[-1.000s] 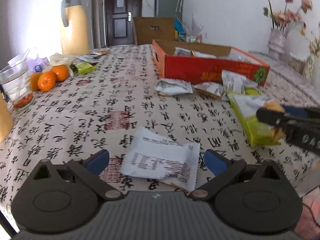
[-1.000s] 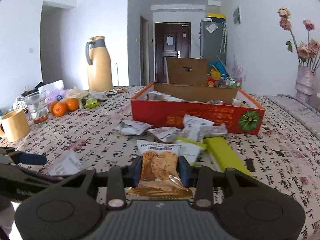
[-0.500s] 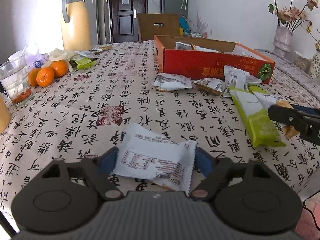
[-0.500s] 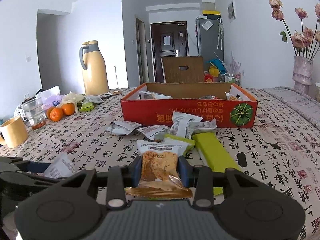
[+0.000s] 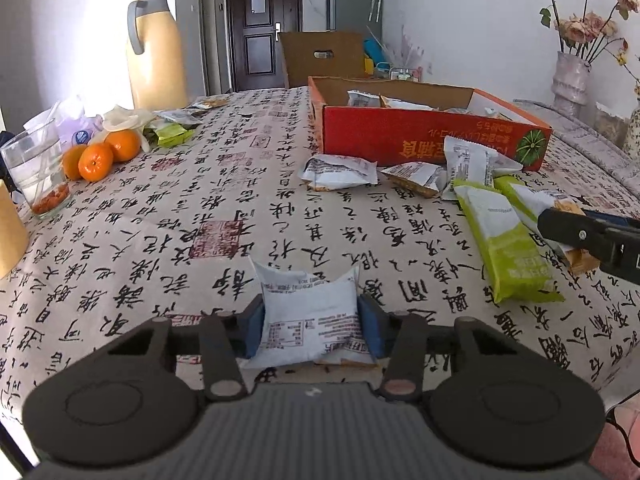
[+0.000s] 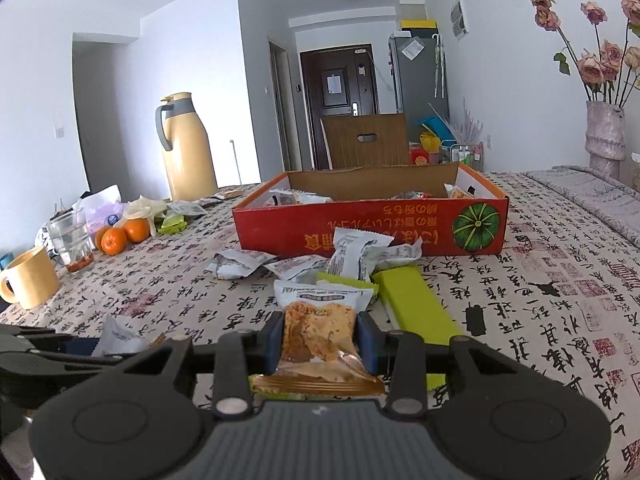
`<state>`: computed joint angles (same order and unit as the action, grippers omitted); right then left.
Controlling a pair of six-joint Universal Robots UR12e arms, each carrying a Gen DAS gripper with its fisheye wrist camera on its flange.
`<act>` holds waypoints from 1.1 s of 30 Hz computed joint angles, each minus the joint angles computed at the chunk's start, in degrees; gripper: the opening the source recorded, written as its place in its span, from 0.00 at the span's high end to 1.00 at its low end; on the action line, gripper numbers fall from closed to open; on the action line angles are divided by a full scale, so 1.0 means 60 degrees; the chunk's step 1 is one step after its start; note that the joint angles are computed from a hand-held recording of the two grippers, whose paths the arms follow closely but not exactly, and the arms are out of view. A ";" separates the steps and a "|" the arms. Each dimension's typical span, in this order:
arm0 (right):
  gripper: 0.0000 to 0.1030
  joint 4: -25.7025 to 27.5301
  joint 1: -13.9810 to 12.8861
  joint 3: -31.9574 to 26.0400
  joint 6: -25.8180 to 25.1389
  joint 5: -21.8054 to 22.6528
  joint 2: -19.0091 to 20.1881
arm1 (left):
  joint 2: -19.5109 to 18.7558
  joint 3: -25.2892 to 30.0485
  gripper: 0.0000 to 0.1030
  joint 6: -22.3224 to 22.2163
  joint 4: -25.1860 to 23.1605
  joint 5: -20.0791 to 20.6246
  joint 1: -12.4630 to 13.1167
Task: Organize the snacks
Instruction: 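Grasp the biscuit packet with the right gripper while the left gripper grasps a white bag, then carry both held snacks over the cardboard box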
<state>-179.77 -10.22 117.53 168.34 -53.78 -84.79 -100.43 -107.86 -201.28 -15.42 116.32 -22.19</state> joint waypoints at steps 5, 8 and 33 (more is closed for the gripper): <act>0.64 -0.0093 -0.0057 -0.0081 0.0084 0.0014 0.0093 | -0.0055 0.0148 0.53 -0.0012 0.0082 0.0145 -0.0013; 0.64 -0.0145 -0.0081 -0.0169 0.0135 -0.0023 0.0169 | -0.0100 0.0278 0.53 0.0005 0.0184 0.0233 -0.0020; 0.64 -0.1071 -0.0100 -0.2178 0.0731 -0.0385 0.1502 | -0.1374 0.2763 0.54 0.0810 0.0636 0.0466 0.0062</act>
